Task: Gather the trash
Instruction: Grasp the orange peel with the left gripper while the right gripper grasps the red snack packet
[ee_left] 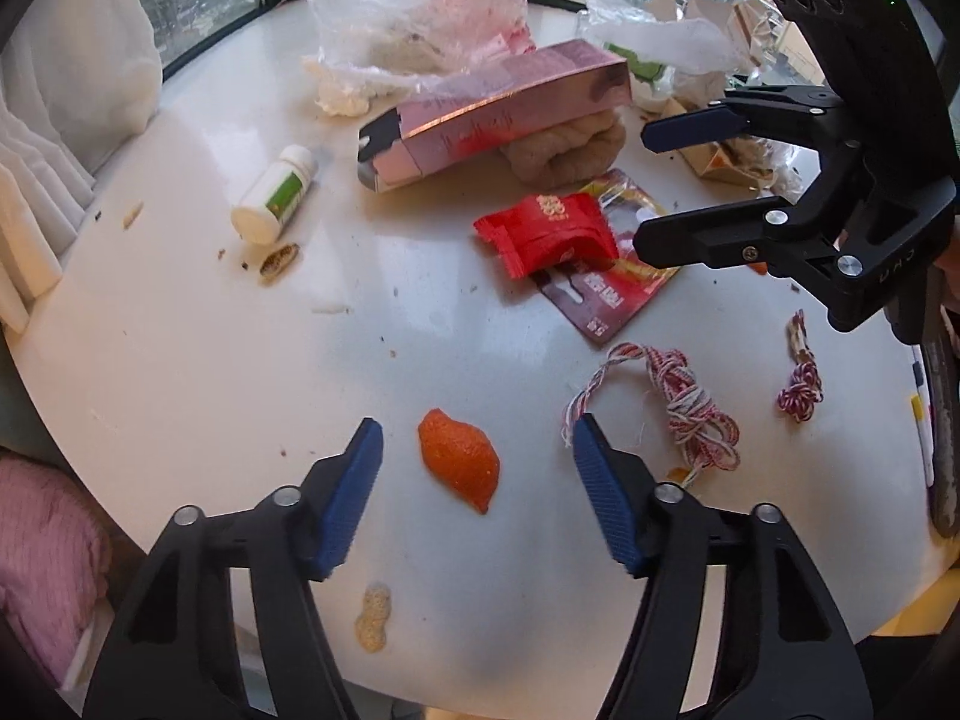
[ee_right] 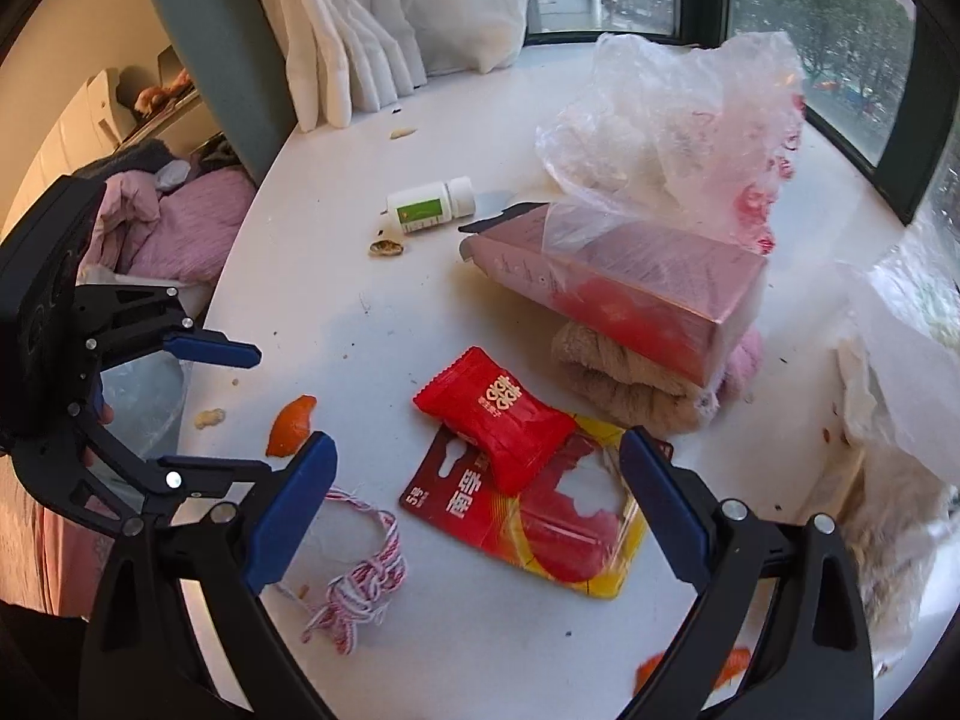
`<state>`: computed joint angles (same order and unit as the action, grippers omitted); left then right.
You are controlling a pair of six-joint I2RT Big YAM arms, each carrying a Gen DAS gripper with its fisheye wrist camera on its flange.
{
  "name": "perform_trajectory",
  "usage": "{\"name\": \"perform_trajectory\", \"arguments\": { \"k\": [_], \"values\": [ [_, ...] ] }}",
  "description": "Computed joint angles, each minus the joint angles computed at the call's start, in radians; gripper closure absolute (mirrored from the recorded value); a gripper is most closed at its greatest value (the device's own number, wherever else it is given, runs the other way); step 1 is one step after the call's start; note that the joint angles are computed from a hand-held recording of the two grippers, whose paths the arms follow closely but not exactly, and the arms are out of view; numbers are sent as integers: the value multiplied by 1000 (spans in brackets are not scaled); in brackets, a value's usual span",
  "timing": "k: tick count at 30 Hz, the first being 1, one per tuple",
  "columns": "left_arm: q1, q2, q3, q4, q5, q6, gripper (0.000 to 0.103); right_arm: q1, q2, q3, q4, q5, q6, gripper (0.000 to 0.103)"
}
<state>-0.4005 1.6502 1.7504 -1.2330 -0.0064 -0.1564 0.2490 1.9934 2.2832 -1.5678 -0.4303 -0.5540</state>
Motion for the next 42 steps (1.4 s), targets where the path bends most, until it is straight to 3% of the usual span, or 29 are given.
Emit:
{"name": "perform_trajectory", "arguments": {
  "k": [10,18,21,25,31,35,42],
  "values": [
    [8,-18,-94,97,-4,-44,45,-2,0,-70,67,-1,-37,11],
    [0,-30,-117,145,-54,-25,75,12,-5,-91,122,11,-53,11],
    [-2,-40,-132,159,-70,-19,81,18,-4,-94,135,29,-68,25],
    [-3,-45,-145,175,-100,-4,89,27,1,-96,141,46,-85,29],
    [4,-42,-140,173,-89,-8,93,35,12,-92,132,69,-91,58],
    [11,-37,-128,170,-69,-13,93,34,22,-69,125,59,-64,64],
    [18,-26,-92,169,-51,-12,93,31,19,-37,93,36,-13,64]
  ]
}}
